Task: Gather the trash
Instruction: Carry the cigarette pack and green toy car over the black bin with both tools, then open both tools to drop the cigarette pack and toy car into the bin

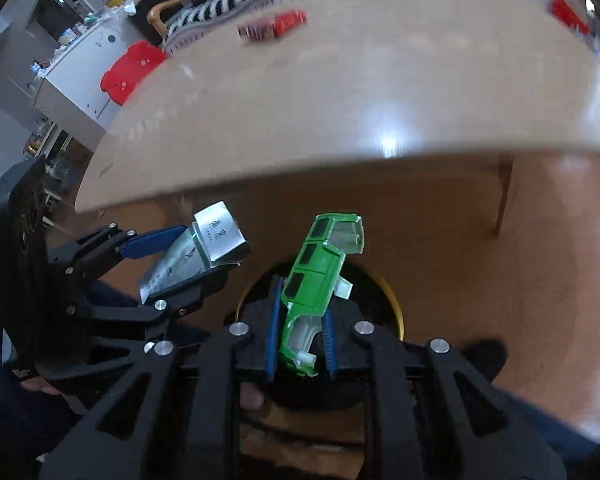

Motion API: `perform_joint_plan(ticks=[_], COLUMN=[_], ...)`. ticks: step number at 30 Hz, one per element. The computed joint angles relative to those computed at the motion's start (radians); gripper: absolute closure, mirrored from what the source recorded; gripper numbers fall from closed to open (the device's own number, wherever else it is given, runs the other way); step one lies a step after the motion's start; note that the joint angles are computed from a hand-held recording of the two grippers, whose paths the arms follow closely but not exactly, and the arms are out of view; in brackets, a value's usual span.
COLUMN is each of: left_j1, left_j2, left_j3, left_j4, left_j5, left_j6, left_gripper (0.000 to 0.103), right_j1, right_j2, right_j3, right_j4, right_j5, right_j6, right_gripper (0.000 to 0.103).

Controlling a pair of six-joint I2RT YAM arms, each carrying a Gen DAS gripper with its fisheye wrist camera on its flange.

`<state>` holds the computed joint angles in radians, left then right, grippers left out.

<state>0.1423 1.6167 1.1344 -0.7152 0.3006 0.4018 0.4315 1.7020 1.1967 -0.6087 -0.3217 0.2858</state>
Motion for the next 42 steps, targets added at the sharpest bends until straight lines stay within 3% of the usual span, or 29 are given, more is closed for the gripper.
perform_joint_plan(ticks=[6,13,18,38,40,42], left_j1=[-0.016,-0.024,-0.044,-0.034,-0.033,-0.032], left_j2=[0.074,0.221,0.206,0.186,0.188,0.189], left_j3=[-0.072,-0.009,-0.05,-0.046,-0.045,-0.043], left_j4=[-0.004,-0.063,-0.025,-0.039,-0.038,-0.035], left_j5=[-0.034,-0.038,-0.06,-0.054,-0.054,-0.061], left_j6=[-0.01,-0.038,-0.052,-0.053,-0.055,-0.063], left_gripper=[0.044,0.044,0.044,0.043,0.036,0.023], right_j1=[0.026,0.023,0.009,-0.009,-0.02,-0.03], right_j2=[0.042,0.124,0.142,0.164,0.166,0.158], right_j3=[-0.077,-0.039,-0.015,0.008,0.006,0.0], right_j4=[0.009,-0.024,-0.039,-0.046,-0.045,-0.036], right_j5=[-0.058,-0.109,-0.119,-0.107,-0.109,-0.101], right_j6=[0.025,0.023,0.019,0.046,0.051,0.065], right_gripper=[0.085,0.085,0.085,0.084,0.077,0.047])
